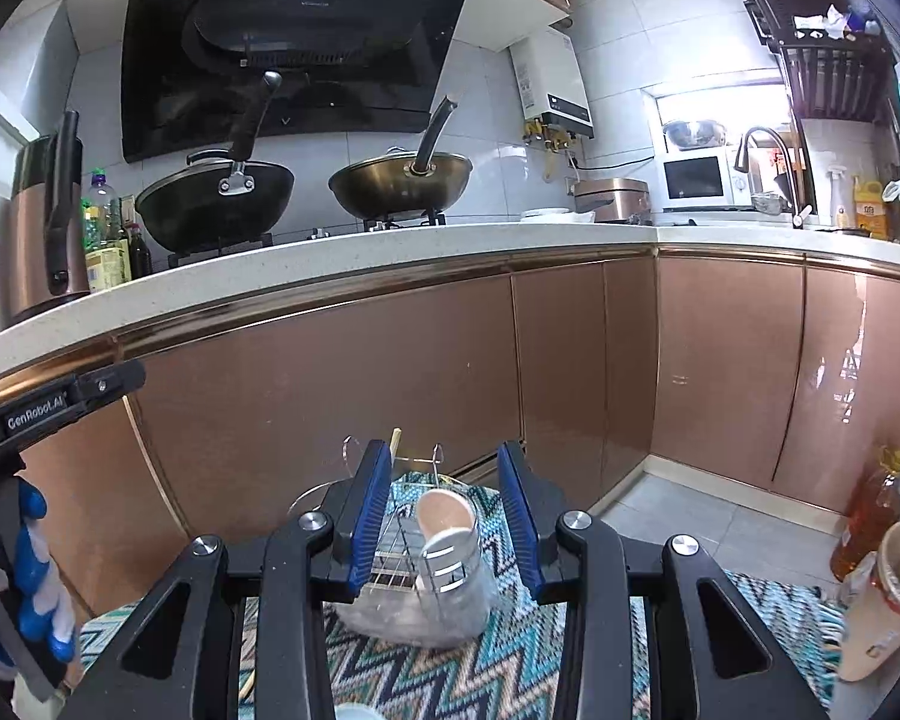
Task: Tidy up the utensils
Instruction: 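Lift both open grippers away from the wire holder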
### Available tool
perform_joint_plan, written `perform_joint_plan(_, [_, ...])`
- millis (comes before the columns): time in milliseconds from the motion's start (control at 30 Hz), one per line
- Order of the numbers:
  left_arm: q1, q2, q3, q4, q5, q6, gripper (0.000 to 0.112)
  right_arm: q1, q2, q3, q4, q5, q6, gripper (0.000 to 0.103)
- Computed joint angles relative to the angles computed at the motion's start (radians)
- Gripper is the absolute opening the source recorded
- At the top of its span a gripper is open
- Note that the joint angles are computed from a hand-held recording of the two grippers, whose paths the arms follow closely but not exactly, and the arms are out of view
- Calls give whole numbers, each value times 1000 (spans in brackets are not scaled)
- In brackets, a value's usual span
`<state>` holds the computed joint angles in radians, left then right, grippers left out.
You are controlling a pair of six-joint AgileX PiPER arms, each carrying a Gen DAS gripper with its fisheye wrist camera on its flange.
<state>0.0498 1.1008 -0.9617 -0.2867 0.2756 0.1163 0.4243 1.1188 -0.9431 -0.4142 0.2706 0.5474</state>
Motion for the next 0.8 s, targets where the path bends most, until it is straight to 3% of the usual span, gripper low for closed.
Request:
perform_joint_plan(167, [111,-94,2,-158,214,167,31,62,-98,-12,26,144,-34,35])
perform_joint_plan(433, [296,-187,18,-299,576,350,31,205,-226,-34,-11,348,3,35])
perform_joint_plan(667, [427,-229,35,-365,758,437,31,381,-301,-51,-152,505,141,35])
perform_joint_plan(800, [418,-188,19,-359,791,420,31,340,-304,-51,-53,496,57,35])
